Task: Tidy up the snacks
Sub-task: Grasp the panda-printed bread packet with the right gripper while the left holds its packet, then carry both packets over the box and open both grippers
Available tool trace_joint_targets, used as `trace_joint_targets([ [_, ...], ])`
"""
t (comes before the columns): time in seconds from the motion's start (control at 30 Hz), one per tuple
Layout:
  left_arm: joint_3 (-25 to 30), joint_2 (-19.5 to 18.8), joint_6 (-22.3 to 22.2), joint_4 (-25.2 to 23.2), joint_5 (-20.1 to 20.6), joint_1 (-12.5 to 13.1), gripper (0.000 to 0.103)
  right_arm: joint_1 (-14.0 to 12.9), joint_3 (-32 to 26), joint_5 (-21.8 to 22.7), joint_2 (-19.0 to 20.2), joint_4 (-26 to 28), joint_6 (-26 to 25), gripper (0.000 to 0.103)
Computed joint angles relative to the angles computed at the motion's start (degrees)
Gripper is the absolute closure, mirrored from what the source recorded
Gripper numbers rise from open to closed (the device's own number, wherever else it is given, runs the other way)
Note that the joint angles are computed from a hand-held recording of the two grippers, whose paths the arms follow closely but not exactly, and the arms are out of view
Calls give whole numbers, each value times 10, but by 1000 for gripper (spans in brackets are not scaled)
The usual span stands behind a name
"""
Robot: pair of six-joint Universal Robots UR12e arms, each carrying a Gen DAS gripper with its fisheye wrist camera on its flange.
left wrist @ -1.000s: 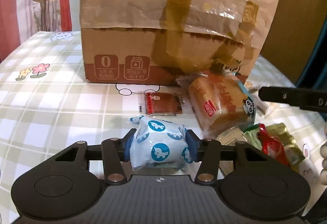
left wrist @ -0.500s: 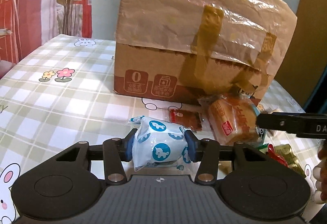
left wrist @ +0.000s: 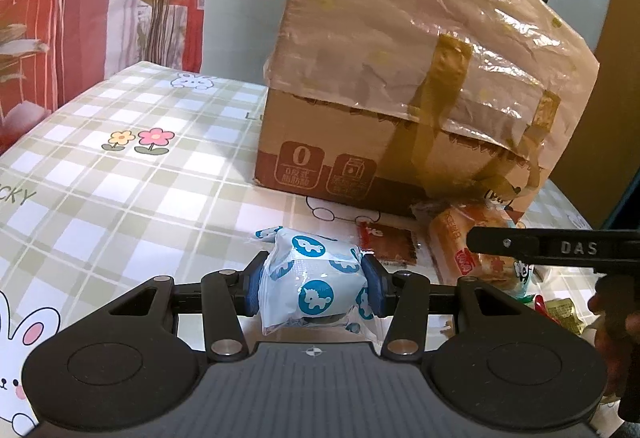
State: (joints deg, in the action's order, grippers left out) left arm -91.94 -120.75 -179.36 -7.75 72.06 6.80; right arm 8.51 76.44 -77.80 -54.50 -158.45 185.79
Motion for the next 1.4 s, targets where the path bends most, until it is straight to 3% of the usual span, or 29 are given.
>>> trace_joint_targets([
  [0.3, -2, 0, -9, 7, -1, 2, 52, 16, -33, -52, 23, 30, -32, 22],
  [0.5, 1, -2, -12, -2, 3, 2, 52, 17, -22, -58, 21, 11, -31, 27],
  [0.73, -2, 0, -21, 11, 8, 3, 52, 10, -10, 20, 8, -17, -60, 28],
  [0.83, -5, 2, -27, 16, 13, 4, 52, 4, -18, 77, 6, 18, -72, 28],
  [1.03, -8, 7, -41, 26, 26, 5, 52, 5, -14, 125, -4, 48, -128, 28],
  [1.17, -8, 12, -41, 35, 38, 6, 52, 7, -4, 144, -10, 14, -152, 28],
  [1.4, 5, 20, -38, 91, 33, 10, 52, 1, -2, 163, -18, -82, -144, 28],
])
